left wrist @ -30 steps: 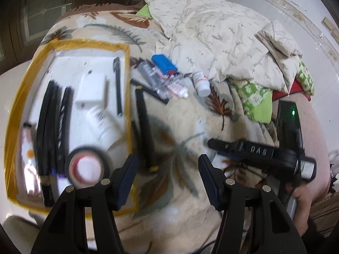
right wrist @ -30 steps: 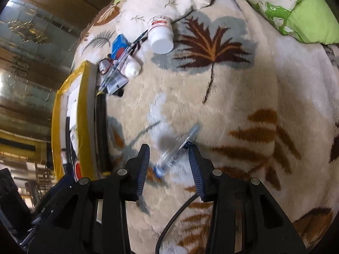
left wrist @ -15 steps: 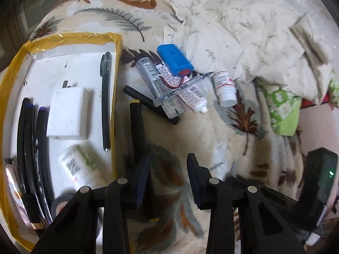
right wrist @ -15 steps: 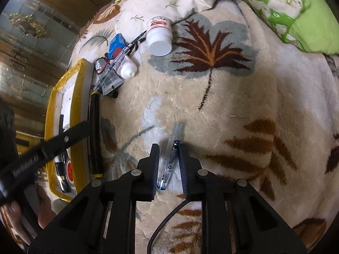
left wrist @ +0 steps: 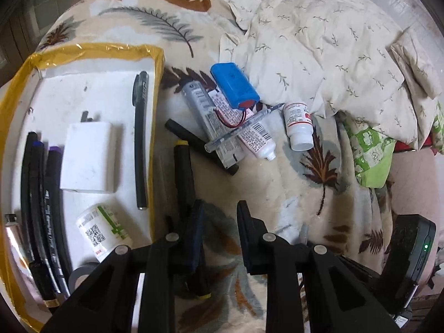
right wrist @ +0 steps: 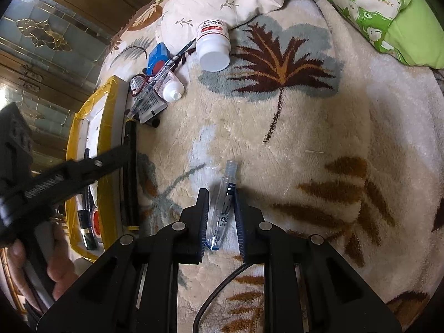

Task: Organize objects
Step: 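Grasp the clear pen with the right gripper while left grasps a yellow-capped black marker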

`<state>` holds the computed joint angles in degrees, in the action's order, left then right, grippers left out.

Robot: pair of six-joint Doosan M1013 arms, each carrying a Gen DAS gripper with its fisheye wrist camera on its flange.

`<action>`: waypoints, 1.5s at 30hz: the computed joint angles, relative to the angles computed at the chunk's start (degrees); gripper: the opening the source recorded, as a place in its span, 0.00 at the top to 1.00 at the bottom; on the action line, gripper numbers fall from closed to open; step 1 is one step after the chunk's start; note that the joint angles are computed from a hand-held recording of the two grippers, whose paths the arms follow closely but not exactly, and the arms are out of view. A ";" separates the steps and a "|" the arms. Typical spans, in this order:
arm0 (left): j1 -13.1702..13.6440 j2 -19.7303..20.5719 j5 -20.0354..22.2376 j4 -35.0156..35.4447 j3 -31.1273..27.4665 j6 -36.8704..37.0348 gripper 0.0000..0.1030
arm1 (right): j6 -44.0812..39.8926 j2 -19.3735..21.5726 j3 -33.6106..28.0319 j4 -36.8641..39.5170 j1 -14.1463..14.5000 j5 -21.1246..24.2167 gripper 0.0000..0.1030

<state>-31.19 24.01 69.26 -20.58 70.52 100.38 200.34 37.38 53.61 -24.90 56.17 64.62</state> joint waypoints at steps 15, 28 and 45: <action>-1.00 2.36 5.46 4.75 -3.52 -2.89 0.76 | -0.31 0.01 -0.01 0.70 -0.15 -0.63 0.83; -3.15 3.81 9.46 14.53 -5.20 -5.68 0.74 | -0.34 0.03 -0.17 0.97 -0.20 -0.78 0.83; 2.55 -3.58 0.87 -1.89 4.61 5.30 0.87 | -6.02 1.84 -3.78 -0.07 0.53 1.81 0.87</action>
